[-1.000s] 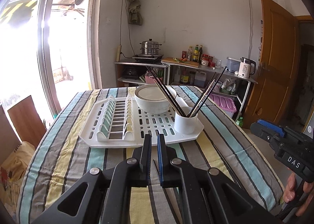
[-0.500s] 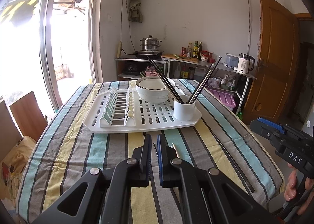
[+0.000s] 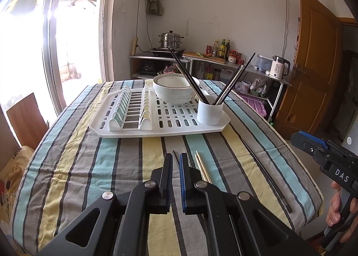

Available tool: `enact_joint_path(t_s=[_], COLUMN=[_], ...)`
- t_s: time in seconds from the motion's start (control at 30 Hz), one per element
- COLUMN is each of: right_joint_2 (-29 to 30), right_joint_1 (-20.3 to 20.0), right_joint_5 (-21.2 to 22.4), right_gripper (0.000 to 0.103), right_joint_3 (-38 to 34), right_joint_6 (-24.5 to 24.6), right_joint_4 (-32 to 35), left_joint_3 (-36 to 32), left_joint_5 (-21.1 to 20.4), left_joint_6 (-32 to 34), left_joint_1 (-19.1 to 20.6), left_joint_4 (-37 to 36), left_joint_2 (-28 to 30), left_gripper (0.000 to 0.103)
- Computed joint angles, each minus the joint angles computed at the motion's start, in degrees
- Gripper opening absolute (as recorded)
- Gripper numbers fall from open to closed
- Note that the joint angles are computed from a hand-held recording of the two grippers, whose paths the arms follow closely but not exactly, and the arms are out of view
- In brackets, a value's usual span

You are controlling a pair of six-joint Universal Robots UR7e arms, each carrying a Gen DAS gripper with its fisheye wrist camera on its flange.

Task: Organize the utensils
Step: 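Lower the left tool onto a wooden chopstick while the right tool grasps another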

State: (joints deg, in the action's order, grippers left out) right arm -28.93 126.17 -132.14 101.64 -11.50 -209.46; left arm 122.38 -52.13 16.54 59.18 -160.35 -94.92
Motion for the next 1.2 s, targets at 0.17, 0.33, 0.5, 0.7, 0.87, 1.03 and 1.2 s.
enact_joint_path(t_s=[0.17, 0.33, 0.5, 0.7, 0.87, 1.03, 1.2], right_joint_2=[-0.2, -0.2, -0.4, -0.2, 0.7, 0.9, 0.9], right_joint_1=[-0.9, -1.9, -3.3, -4.3, -4.8, -5.4, -5.7], right_joint_5=[0.3, 0.1, -0.1, 0.4, 1.7, 1.9, 1.8], right_gripper=[0.030, 0.030, 0.030, 0.030, 0.030, 0.030, 0.030], right_joint_3=[0.2, 0.2, 0.4, -0.1, -1.4, -2.0, -2.1], right_joint_6=[0.6, 1.2, 2.1, 2.9, 3.2, 4.1, 4.2], right_joint_4=[0.7, 1.6, 2.7, 5.1, 7.9, 8.8, 9.1], left_joint_3=[-1.2, -2.7, -4.6, -7.0, -8.8, -10.5, -11.5], left_joint_5=[-1.8, -3.8, -5.1, -6.4, -6.9, -6.8, -5.6], left_joint_6=[-1.1, -2.1, -3.4, -5.0, -5.5, -5.9, -6.2], left_joint_1=[1.8, 3.7, 5.5, 7.6, 8.7, 9.3, 9.5], left_joint_4=[2.0, 4.0, 6.5, 9.3, 10.8, 11.9, 12.4], left_joint_2=[1.4, 3.4, 6.0, 9.2, 11.6, 13.8, 15.6], left_gripper=[0.010, 0.017, 0.018, 0.018, 0.018, 0.018, 0.018])
